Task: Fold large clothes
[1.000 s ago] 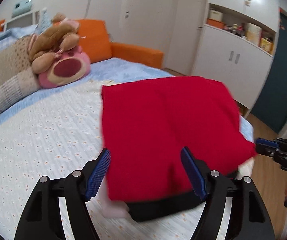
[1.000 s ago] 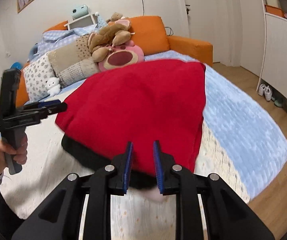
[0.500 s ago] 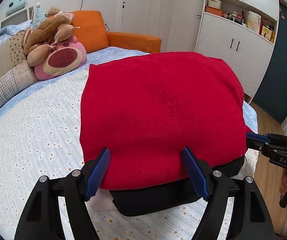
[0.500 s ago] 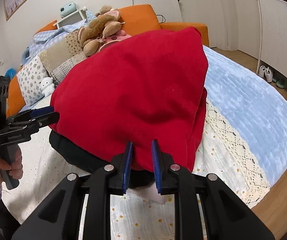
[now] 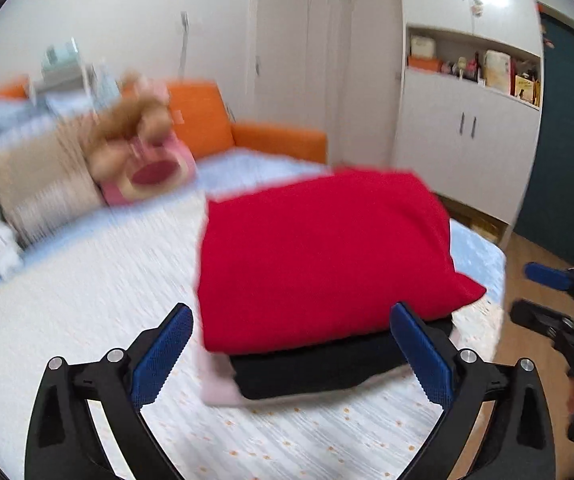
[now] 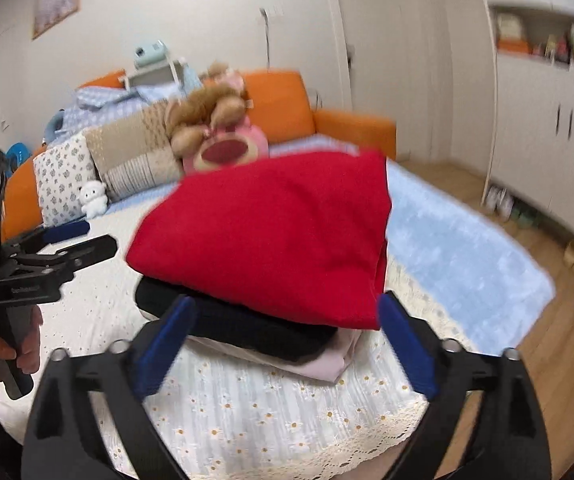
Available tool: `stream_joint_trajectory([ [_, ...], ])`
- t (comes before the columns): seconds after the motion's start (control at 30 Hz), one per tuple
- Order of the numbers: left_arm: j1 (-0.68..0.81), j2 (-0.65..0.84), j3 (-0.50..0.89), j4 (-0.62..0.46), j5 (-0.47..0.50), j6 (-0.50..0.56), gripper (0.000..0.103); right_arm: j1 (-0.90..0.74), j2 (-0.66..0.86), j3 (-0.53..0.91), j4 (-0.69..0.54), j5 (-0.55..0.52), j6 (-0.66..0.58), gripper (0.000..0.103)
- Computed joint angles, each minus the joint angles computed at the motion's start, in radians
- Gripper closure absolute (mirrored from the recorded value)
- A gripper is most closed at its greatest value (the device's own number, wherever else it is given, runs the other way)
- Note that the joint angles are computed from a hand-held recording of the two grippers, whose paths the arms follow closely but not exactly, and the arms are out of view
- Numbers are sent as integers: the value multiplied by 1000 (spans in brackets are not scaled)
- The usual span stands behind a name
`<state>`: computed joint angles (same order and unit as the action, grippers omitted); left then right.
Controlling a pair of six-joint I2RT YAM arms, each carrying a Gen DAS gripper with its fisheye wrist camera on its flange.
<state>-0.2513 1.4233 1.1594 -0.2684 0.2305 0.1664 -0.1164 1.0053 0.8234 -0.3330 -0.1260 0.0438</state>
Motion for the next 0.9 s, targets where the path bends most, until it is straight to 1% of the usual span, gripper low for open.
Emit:
stream_joint_trajectory([
  [0.03,-9,-66,-75,67,-24,-12,3,41,-51,-33,14,56,7,5],
  [0.07,-13,-103,-117,101,-33,-26,3,102,-106,-73,26,143,20,5],
  [0.13,-22,-171,-193,153,-47,-62,3,186,-182,-140,50,246,47,5],
  [0.2,-37,-234,-275,202,-91,-102,3,261,-248,-213,88,330,86,5],
  [0.23,-42,-267,-332,245,-106,-122,3,285,-271,-245,113,360,97,5],
  [0.3,-47,-298,-391,270,-112,-141,3,338,-317,-312,154,418,116,5],
  [0.33,-51,-298,-397,259,-111,-143,3,365,-325,-334,160,446,124,5],
  [0.43,-58,-279,-423,227,-110,-130,3,420,-340,-403,180,492,157,5],
  [0.5,-64,-275,-463,261,-128,-131,3,451,-351,-450,211,522,182,5],
  [0.6,-47,-269,-505,307,-105,-156,3,477,-340,-502,255,562,209,5],
  [0.67,-35,-258,-521,326,-86,-177,3,472,-333,-524,277,554,227,5],
  [0.73,-29,-240,-527,336,-91,-181,3,471,-314,-534,296,559,238,5],
  [0.8,-20,-218,-525,345,-85,-182,3,444,-298,-538,316,534,228,5],
  [0.9,-22,-203,-528,355,-96,-181,3,431,-273,-536,339,527,218,5],
])
